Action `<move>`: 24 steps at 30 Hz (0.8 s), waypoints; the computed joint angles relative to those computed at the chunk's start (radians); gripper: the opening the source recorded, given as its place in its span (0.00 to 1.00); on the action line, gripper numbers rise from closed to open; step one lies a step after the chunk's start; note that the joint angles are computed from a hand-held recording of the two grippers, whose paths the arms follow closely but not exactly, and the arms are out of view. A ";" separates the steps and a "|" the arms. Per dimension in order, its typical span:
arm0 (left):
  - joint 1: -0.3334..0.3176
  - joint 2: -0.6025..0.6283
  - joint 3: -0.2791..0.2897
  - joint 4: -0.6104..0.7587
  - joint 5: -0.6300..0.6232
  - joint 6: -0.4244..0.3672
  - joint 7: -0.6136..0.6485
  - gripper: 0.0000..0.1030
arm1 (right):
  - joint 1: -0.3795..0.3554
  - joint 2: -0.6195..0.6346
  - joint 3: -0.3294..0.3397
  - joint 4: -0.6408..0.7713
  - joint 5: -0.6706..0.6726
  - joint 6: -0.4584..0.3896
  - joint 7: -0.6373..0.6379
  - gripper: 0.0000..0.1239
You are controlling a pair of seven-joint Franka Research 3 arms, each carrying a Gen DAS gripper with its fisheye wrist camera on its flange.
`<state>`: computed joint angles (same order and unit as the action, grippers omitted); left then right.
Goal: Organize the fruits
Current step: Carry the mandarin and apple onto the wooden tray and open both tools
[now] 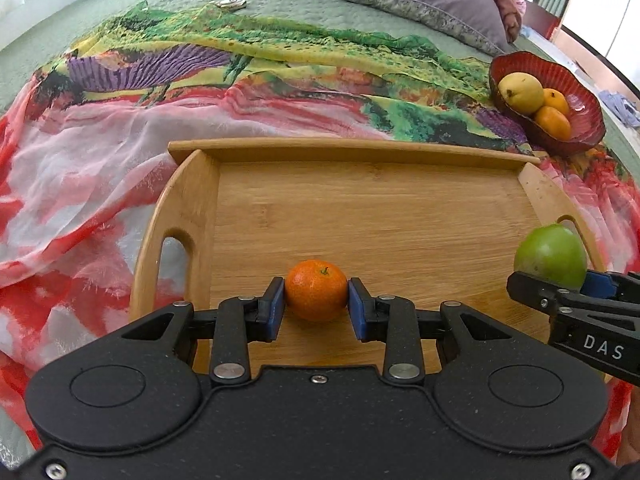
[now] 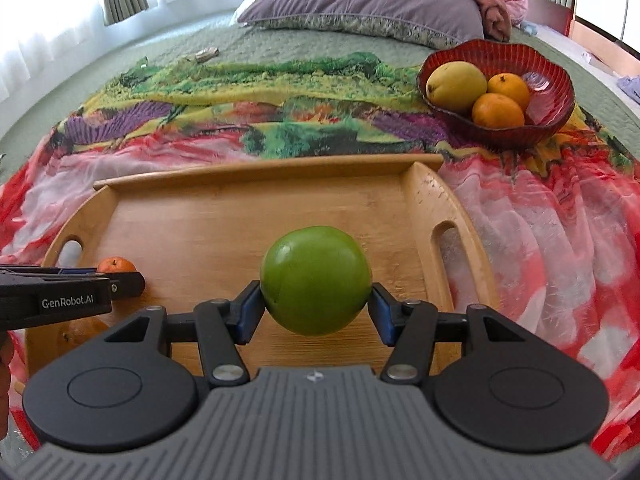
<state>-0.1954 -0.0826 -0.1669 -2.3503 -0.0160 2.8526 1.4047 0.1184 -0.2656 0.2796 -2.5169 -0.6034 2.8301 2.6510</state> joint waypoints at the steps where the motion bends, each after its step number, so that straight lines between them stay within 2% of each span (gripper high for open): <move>1: 0.001 0.002 -0.001 0.002 0.004 0.000 -0.001 0.31 | 0.002 0.003 -0.004 0.001 0.005 0.000 -0.006 0.48; 6: 0.000 0.004 -0.001 0.004 0.000 -0.001 0.000 0.31 | 0.007 0.012 -0.008 0.005 0.001 -0.019 -0.010 0.48; 24: 0.003 0.003 -0.004 -0.004 0.034 0.017 -0.015 0.31 | 0.003 0.008 -0.009 -0.001 -0.010 -0.007 0.008 0.47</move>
<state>-0.1928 -0.0800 -0.1710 -2.3546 0.0184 2.8694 1.3894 0.1211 -0.2581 0.2709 -2.5183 -0.6129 2.8231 2.6594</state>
